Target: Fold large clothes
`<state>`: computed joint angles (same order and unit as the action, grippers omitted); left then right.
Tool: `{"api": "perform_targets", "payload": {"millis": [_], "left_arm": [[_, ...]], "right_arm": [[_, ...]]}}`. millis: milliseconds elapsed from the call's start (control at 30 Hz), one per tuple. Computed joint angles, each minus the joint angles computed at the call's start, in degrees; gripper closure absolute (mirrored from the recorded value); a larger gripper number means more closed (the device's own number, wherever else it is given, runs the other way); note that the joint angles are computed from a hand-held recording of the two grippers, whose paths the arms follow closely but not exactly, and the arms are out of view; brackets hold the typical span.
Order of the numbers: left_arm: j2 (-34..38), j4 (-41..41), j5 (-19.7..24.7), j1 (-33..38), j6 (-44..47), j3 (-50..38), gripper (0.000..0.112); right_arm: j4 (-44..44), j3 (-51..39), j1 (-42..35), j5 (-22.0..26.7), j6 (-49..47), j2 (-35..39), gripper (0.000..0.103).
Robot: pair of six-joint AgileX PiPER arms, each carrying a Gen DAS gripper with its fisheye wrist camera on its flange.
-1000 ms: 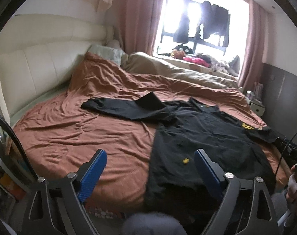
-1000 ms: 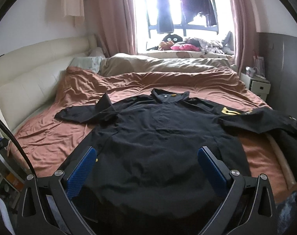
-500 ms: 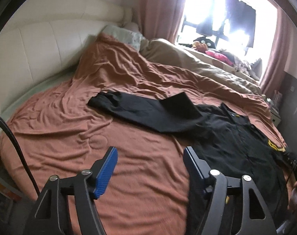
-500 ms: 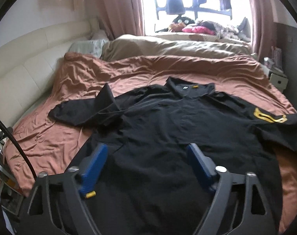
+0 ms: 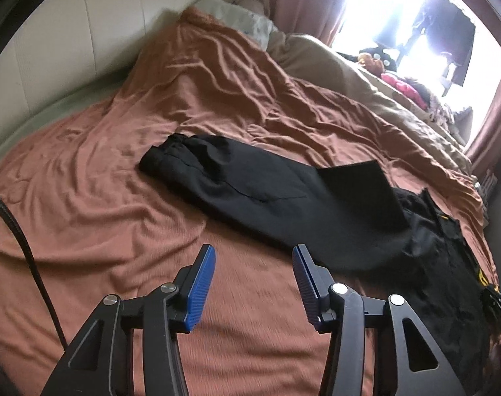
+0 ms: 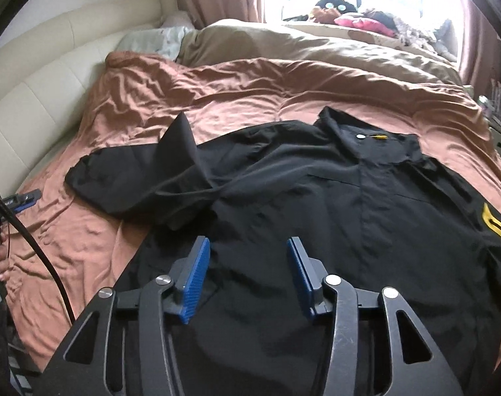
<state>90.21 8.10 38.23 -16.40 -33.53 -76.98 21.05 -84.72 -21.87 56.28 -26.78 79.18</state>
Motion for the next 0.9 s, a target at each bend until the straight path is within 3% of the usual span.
{"api": "perform_targets", "payload": {"millis": [300, 533, 600, 667, 733, 900], "left_arm": [[15.2, -4.3, 1.8, 6.6, 4.2, -12.1, 0.061], [27.8, -6.2, 7.5, 10.0, 5.2, -25.2, 0.062], [29.2, -3.0, 6.8, 9.6, 2.6, -26.7, 0.071], [29.8, -1.7, 7.6, 9.4, 1.7, -28.5, 0.103], [29.1, -1.6, 7.3, 9.3, 1.7, -28.5, 0.110], [22.2, -1.7, 4.6, 8.6, 1.5, -26.1, 0.111]], "right_arm": [[-5.3, -9.5, 5.7, -1.4, 4.9, 11.7, 0.067], [-8.2, -18.7, 9.1, -1.2, 9.3, 21.6, 0.086], [-7.8, -22.0, 9.7, 0.0, 10.5, 24.7, 0.089], [-6.1, -24.1, 9.3, 1.3, 10.8, 26.7, 0.091], [-4.5, -27.0, 9.2, 2.9, 11.5, 29.6, 0.092], [-2.0, -35.7, 9.3, 9.6, 12.2, 38.9, 0.092]]}}
